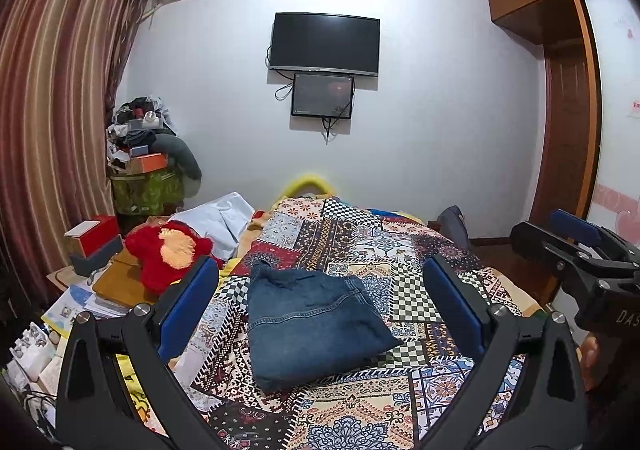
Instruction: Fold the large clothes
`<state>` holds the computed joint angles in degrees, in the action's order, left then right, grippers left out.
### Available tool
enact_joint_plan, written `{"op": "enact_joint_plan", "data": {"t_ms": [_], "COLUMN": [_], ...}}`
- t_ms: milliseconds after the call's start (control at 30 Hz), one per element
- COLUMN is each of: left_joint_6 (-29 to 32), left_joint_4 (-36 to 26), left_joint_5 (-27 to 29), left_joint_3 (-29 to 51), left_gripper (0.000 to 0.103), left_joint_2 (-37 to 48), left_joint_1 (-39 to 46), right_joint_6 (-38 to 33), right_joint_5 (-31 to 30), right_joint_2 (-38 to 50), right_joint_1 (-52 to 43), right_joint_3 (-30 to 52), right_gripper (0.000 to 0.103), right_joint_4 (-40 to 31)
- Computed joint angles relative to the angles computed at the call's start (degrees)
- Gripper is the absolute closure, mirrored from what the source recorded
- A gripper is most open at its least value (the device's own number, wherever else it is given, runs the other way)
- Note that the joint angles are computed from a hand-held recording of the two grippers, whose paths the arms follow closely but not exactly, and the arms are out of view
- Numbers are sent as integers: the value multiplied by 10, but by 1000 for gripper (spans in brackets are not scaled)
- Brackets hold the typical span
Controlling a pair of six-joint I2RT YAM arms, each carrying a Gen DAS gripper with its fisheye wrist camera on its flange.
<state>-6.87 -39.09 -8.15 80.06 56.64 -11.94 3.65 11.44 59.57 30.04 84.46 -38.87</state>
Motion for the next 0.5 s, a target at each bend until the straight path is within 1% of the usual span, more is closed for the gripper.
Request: {"op": "enact_joint_plan", "data": {"t_ms": [267, 500], "left_joint_6": [-8, -2], "left_joint_4": [-2, -7], "left_joint_5": [10, 24], "left_joint_3": [0, 6], "left_gripper": [0, 0], "left_joint_2": [-1, 5], "left_joint_1": [3, 10], "right_joint_6": [8, 16], "right_joint_5": [20, 36], "right_joint_2": [3, 9], "right_joint_1": [15, 31], "right_joint_3": [3, 3], "right_gripper": [0, 0], "right_joint_4": [0, 1]}}
